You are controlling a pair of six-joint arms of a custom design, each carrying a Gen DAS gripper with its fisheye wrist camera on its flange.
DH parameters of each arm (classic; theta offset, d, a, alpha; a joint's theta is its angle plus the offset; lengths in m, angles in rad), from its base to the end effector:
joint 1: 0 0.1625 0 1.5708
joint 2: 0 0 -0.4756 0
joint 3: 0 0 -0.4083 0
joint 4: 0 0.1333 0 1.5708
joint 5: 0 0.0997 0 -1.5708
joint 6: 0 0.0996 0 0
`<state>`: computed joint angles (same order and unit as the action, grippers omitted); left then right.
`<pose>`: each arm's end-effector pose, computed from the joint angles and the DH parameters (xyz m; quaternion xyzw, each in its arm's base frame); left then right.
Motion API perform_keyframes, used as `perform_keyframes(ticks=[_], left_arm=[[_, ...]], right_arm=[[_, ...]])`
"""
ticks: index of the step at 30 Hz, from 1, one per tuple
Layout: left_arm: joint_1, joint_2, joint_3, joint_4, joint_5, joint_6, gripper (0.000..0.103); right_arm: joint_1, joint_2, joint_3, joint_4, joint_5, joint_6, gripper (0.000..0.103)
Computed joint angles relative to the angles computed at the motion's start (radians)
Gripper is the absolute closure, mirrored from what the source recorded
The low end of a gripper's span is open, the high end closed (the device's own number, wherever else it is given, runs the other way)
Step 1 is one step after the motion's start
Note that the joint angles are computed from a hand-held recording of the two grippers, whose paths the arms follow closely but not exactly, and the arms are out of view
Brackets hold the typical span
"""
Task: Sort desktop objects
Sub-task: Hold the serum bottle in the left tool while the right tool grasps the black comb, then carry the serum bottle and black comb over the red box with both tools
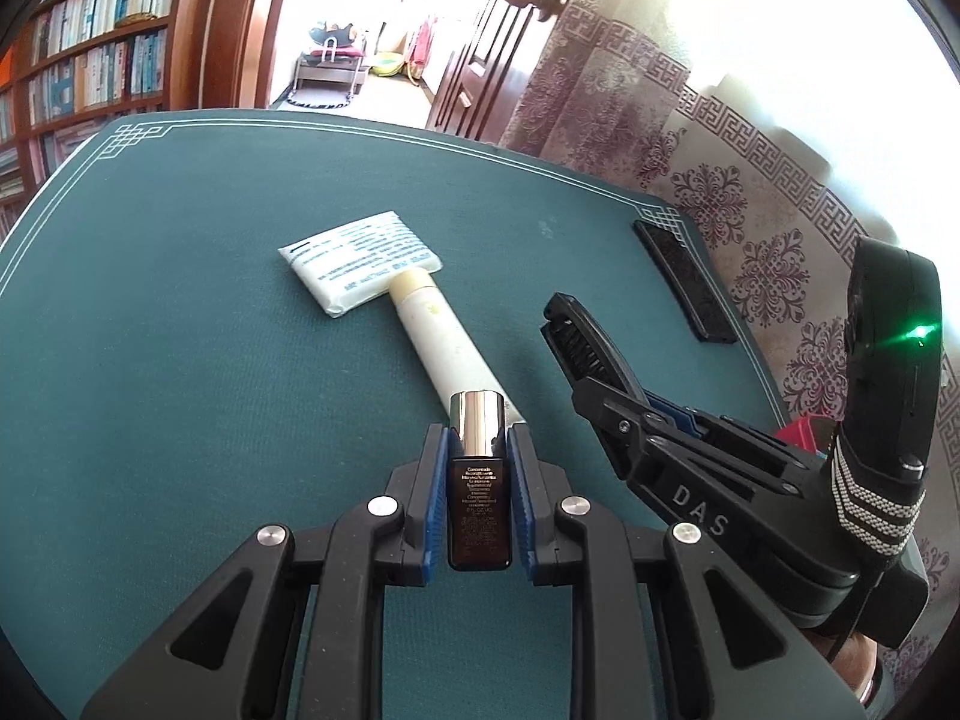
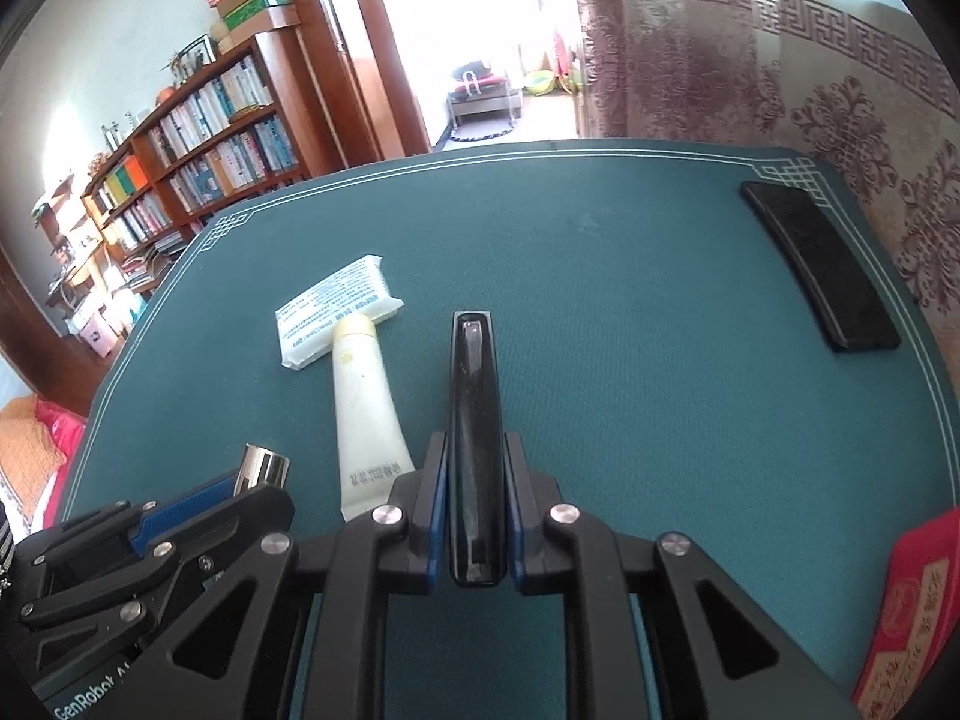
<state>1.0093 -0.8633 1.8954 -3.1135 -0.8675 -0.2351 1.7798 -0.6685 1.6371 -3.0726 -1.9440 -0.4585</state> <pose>-0.1748 -0.6493 0.1559 0.0618 0.9104 -0.3478 0.2152 0.2479 -0.7013 0.0916 0.2644 -0.9116 0.2346 0.2098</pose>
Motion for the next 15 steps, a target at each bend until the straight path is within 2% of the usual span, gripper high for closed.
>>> perform_keyframes(ticks=[7,15], left_arm=[[-0.013,-0.002,0.004,0.001,-0.066,0.006,0.081],[-0.05,0.002,0.017,-0.013,-0.091,0.042,0.081]], right_arm=[[-0.005,-0.081,0.093,-0.068,-0.001,0.034,0.085],[-0.011,-0.173,0.214,-0.163,0.003,0.042,0.085]])
